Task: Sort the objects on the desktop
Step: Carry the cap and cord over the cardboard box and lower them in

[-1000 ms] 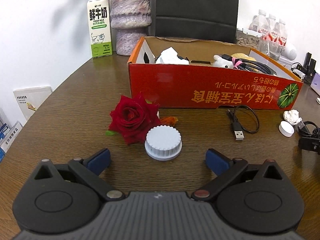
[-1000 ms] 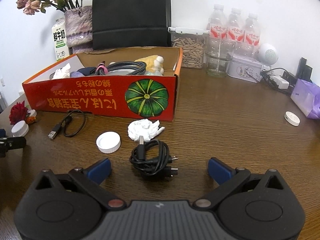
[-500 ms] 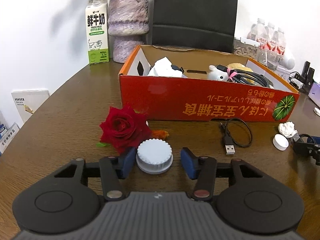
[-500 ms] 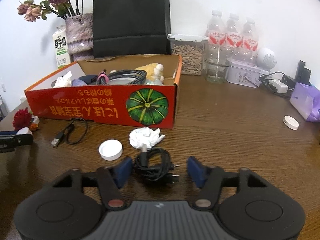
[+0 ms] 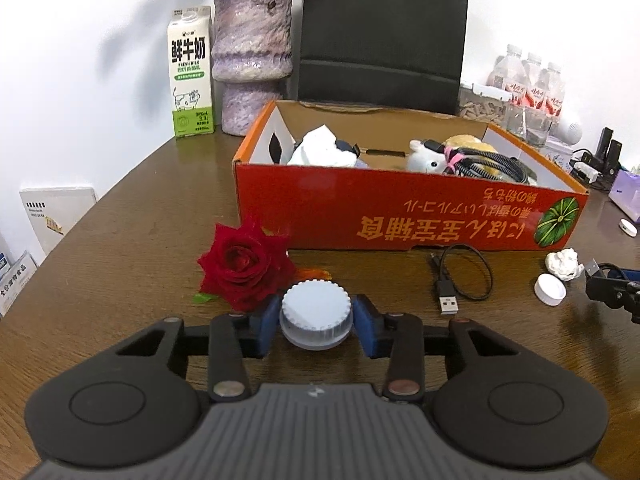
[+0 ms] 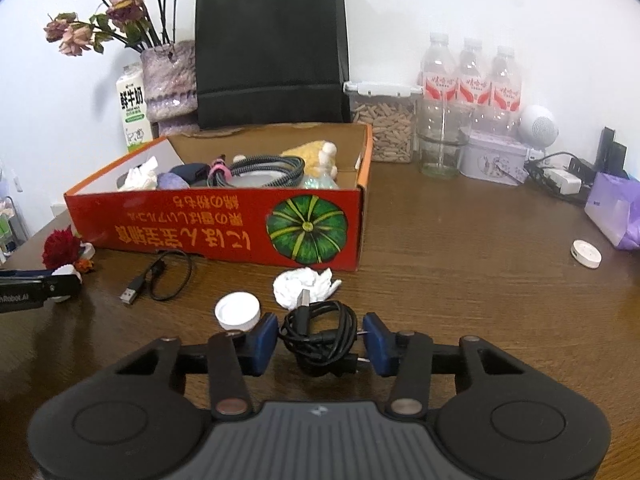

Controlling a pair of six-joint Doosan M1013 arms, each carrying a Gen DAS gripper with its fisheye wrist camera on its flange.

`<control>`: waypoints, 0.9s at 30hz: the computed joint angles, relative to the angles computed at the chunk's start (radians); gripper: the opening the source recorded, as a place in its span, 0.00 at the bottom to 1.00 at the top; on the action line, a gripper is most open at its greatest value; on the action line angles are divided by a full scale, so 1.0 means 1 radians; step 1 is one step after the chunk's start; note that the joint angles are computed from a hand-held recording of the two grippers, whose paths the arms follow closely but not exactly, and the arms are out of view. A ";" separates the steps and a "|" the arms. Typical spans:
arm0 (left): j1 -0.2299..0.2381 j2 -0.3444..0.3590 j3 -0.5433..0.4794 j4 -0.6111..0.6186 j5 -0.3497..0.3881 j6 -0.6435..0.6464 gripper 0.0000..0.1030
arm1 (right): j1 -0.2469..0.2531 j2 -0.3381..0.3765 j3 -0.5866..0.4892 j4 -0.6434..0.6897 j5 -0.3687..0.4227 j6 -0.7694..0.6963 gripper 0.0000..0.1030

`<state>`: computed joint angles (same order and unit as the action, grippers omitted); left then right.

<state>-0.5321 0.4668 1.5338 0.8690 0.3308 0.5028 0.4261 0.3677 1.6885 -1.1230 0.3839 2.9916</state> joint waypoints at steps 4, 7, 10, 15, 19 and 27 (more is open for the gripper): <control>-0.004 -0.016 0.014 0.076 -0.032 -0.075 0.40 | 0.005 -0.009 0.005 -0.080 -0.011 0.072 0.44; -0.007 -0.028 0.021 0.152 -0.057 -0.143 0.40 | 0.010 -0.016 0.002 -0.156 -0.018 0.134 0.44; -0.008 -0.033 0.014 0.231 -0.074 -0.207 0.40 | 0.011 -0.018 -0.008 -0.219 -0.026 0.171 0.43; -0.010 -0.021 -0.019 0.433 -0.082 -0.372 0.40 | 0.011 -0.006 -0.043 -0.311 -0.032 0.223 0.43; -0.009 0.000 -0.058 0.512 -0.077 -0.455 0.40 | 0.005 0.014 -0.082 -0.385 -0.043 0.284 0.43; -0.003 0.056 -0.140 0.536 -0.067 -0.478 0.40 | -0.011 0.081 -0.186 -0.413 -0.085 0.317 0.43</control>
